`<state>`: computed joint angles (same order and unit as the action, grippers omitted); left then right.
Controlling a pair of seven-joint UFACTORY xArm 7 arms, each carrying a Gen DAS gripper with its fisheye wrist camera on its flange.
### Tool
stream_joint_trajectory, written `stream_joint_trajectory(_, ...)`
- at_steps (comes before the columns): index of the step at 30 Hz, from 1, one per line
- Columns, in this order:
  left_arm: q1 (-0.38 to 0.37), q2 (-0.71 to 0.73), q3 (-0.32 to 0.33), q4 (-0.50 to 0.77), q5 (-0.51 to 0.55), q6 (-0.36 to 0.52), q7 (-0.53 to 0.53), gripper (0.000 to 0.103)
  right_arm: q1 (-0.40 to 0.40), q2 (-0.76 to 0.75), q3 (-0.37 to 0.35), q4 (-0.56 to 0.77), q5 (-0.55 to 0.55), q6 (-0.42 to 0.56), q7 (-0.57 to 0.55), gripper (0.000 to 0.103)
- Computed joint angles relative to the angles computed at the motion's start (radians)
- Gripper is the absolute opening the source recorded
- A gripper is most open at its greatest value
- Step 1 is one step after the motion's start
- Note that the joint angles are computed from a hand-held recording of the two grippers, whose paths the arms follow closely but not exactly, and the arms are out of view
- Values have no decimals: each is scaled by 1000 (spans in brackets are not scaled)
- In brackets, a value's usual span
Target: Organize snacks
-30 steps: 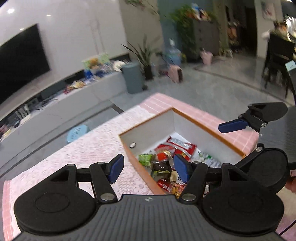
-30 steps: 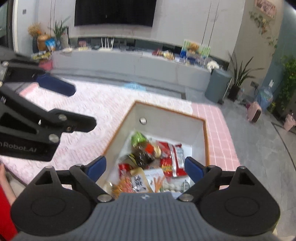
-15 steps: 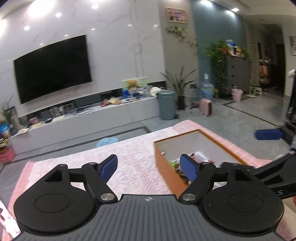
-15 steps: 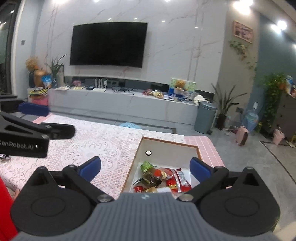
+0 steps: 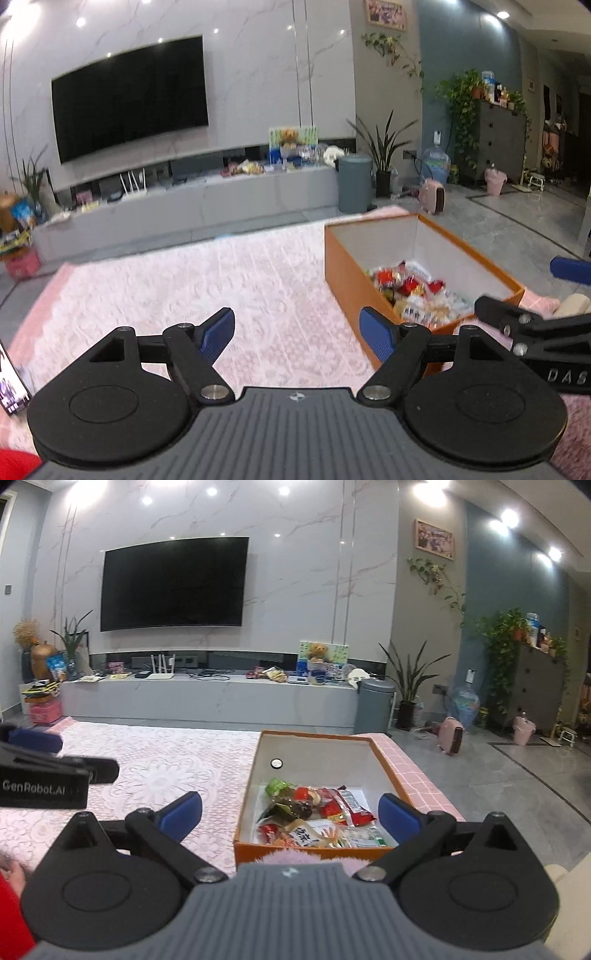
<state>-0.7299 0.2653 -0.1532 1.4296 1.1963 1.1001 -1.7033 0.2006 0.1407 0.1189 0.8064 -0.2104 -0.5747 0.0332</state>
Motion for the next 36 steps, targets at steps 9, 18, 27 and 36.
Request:
stream_joint_trajectory(9,18,-3,-2,-46,-57,-25,-34,90,107,104,-23,55,262,-23,-225,99)
stream_joint_trajectory(18,37,-5,-1,-69,-101,-67,-52,90,60,134,-4,75,199,-15,-124,99)
stream_joint_trajectory(27,30,-3,1,-54,-123,-53,-31,90,66,144,-8,85,205,-10,-126,99)
stream_joint_trajectory(36,21,2,3,-37,-125,-36,-19,90,10,154,11,101,103,6,-6,99)
